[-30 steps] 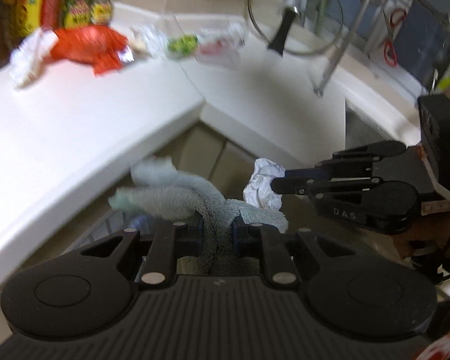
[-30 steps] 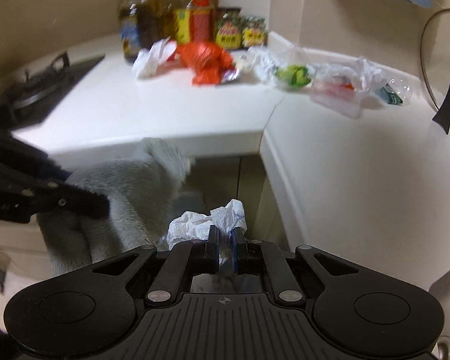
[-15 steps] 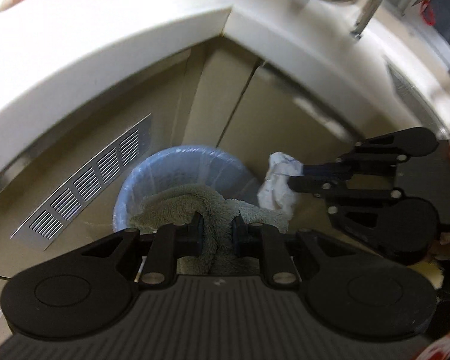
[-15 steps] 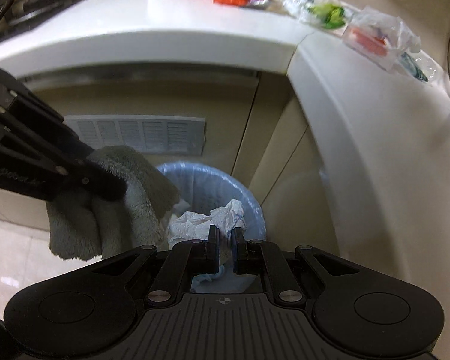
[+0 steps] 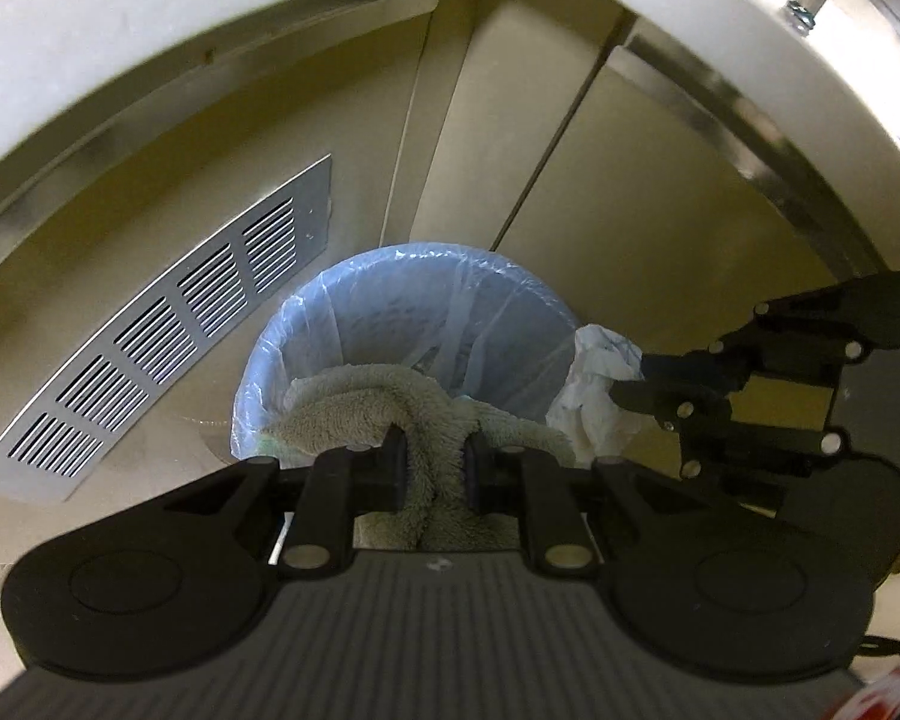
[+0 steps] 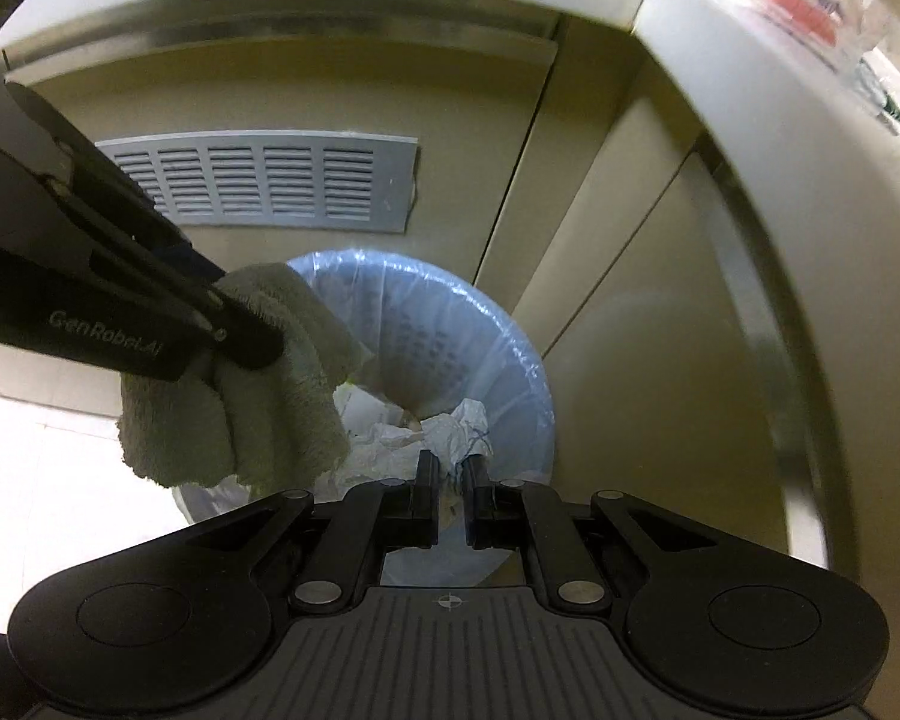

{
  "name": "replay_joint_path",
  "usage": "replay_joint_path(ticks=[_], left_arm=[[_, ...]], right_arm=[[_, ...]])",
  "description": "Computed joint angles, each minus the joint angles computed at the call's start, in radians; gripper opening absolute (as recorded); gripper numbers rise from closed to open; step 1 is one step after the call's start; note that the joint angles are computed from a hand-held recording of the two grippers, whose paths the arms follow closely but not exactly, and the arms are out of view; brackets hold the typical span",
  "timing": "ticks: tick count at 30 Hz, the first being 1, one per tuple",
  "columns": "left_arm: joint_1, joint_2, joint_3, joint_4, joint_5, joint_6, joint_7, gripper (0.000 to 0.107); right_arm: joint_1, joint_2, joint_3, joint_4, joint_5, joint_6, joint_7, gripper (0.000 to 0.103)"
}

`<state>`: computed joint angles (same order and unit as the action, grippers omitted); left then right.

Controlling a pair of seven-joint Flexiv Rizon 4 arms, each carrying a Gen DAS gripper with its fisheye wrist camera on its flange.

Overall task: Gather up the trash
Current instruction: 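Open the left tool to drop the towel in while the right tool holds the tissue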

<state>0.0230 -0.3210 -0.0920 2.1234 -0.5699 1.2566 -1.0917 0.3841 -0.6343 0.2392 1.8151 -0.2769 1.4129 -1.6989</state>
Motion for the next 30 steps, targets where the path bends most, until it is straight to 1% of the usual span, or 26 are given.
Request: replay_joint_path(ticks=[6, 11, 15, 21, 24, 25, 26, 30], left_arm=[[-0.006, -0.041, 0.012, -0.035, 0.036, -0.001, -0.043, 0.015], [-0.002, -0.055, 0.009, -0.049, 0.054, -0.004, -0.071, 0.015], [-0.002, -0.057, 0.011, -0.052, 0.069, -0.005, -0.09, 0.016], [0.004, -0.052, 0.005, -0.051, 0.074, -0.004, -0.09, 0.016], [0.005, -0.053, 0.006, -0.056, 0.078, -0.007, -0.088, 0.02], [0.003, -0.054, 0.01, -0.058, 0.084, -0.008, -0.092, 0.027], [0.005, -0.051, 0.009, -0.056, 0.084, -0.01, -0.091, 0.033], [-0.004, -0.035, 0.026, -0.052, 0.11, -0.016, -0.104, 0.033]], right_arm=[[0.001, -0.021, 0.001, -0.022, -0.004, -0.02, -0.016, 0.008], [0.0, -0.041, 0.003, -0.046, -0.002, -0.031, -0.029, 0.008], [-0.001, -0.042, 0.002, -0.05, 0.003, -0.032, -0.033, 0.008], [-0.002, -0.038, 0.003, -0.046, 0.009, -0.026, -0.037, 0.008], [-0.004, -0.036, 0.003, -0.042, 0.012, -0.023, -0.036, 0.008], [-0.004, -0.035, 0.003, -0.04, 0.013, -0.023, -0.035, 0.008], [-0.003, -0.034, 0.003, -0.039, 0.013, -0.022, -0.034, 0.008], [-0.009, -0.037, 0.009, -0.041, 0.018, -0.023, -0.036, 0.008]])
